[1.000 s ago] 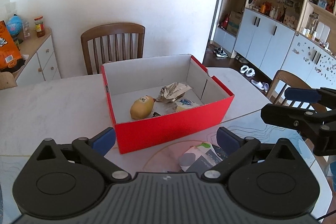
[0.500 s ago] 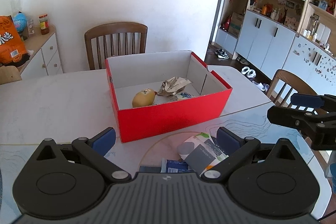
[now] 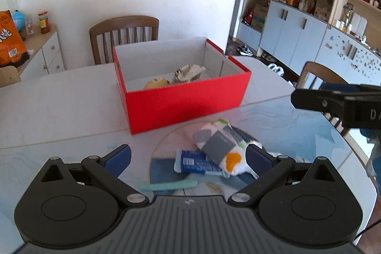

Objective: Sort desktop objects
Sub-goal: 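Withdraw both tools from the box back toward the snack pile, then close the left tool on the black crumpled bag while the right tool grasps the white sausage packet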

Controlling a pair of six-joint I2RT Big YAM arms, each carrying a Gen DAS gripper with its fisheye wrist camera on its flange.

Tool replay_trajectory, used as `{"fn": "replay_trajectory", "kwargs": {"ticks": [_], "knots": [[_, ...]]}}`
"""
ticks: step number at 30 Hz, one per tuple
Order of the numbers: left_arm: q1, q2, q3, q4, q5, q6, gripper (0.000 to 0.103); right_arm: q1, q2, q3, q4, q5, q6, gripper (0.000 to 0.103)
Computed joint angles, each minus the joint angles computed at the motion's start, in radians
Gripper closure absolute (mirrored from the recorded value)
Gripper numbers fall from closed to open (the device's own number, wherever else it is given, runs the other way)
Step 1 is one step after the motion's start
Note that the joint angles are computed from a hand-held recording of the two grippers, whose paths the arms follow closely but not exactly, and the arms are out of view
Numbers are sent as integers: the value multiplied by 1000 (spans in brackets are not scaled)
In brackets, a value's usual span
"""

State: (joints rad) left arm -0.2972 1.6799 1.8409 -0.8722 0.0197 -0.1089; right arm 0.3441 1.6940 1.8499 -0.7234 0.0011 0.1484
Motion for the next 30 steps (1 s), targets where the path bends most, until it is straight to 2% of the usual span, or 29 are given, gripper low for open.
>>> {"fn": "replay_trajectory", "kwargs": {"ticks": [16, 30], "knots": [[-13, -84, -187, 63, 78, 54, 0, 24, -49, -114, 12, 44, 41, 8], [-21, -80, -255, 72, 123, 89, 0, 23, -60, -171, 8, 70, 62, 8]]}}
